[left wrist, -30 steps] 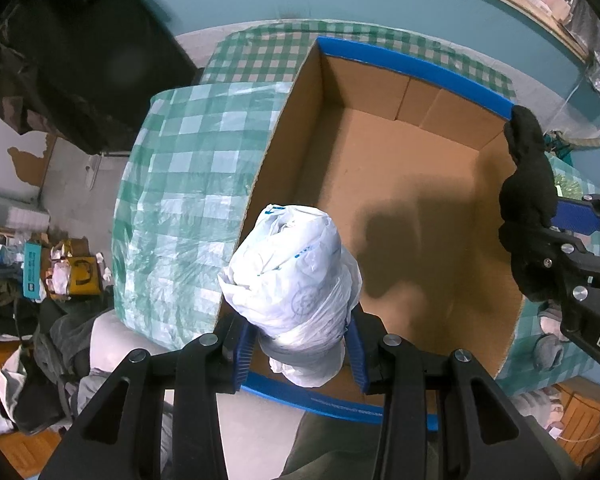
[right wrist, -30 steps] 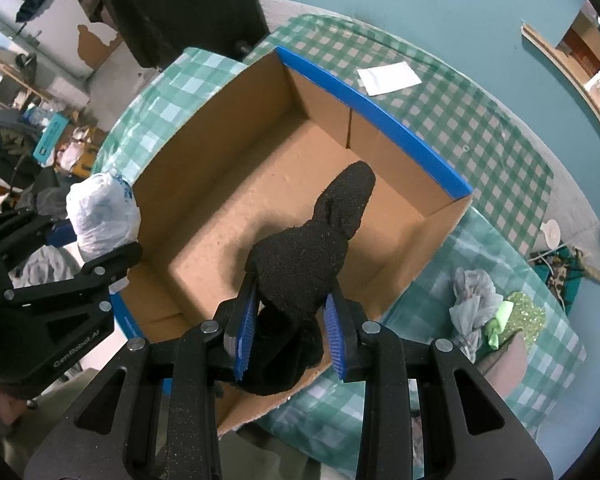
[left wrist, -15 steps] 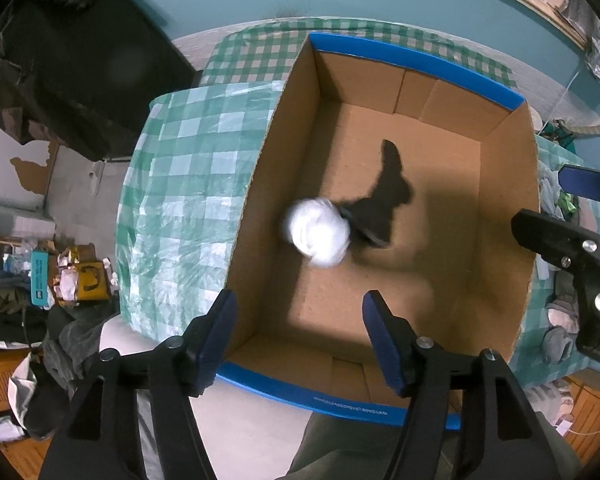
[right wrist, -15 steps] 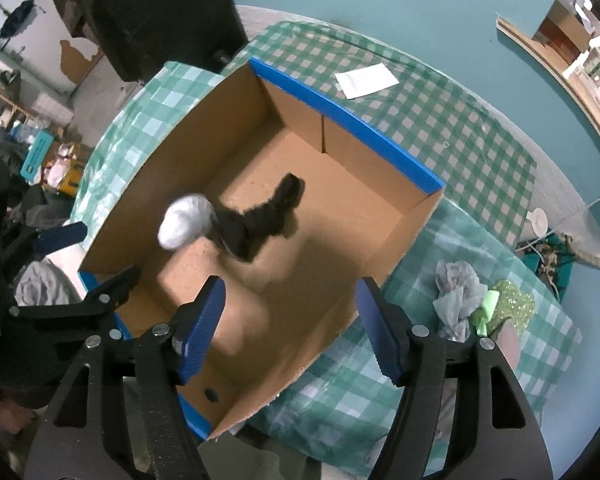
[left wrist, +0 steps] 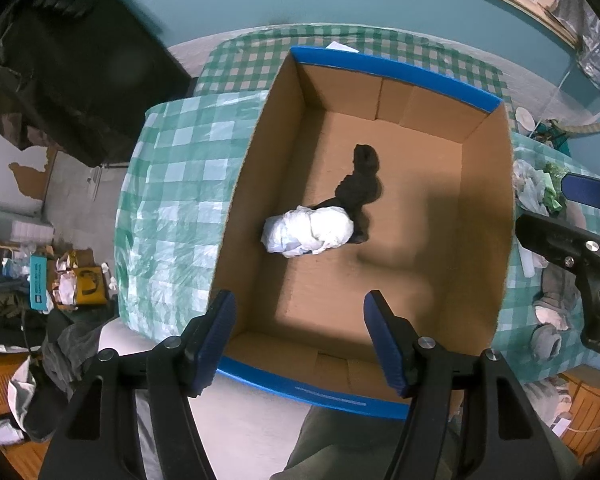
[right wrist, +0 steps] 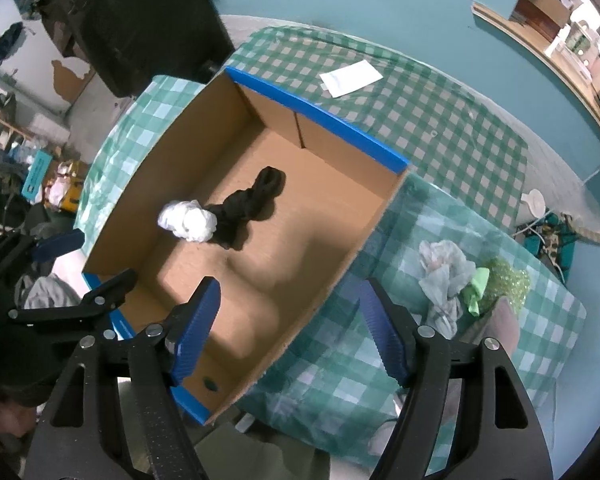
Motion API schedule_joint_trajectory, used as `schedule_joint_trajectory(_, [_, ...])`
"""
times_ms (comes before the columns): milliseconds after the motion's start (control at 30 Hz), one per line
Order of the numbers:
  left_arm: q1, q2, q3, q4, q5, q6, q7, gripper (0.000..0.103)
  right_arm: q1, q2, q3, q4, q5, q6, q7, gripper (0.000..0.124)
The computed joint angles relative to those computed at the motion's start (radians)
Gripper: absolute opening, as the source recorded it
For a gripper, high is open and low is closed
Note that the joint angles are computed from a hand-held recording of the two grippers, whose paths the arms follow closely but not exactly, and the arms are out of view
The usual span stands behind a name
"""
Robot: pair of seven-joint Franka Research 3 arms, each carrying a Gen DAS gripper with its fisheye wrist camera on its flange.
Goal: Organize soft objects
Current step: 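Move both tools back over the remaining soft items on the table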
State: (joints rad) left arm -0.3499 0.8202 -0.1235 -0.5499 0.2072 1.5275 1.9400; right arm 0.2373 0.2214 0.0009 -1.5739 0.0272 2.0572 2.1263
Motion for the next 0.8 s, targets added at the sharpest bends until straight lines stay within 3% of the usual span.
schedule_joint_trajectory(233, [0.009, -0.11, -0.028, -0.19, 0.005, 0.077, -0.004, 0.068, -0.008, -0.083, -0.003, -0.099, -0.01, 0.029, 0.051, 0.074])
schedule_joint_trajectory(800, [-0.006, -0.231, -0.081, -0.376, -0.002, 0.148, 0.012, 0.068, -0.082, -0.317, 0.015, -0.376, -0.037, 0.049, 0.184, 0.075])
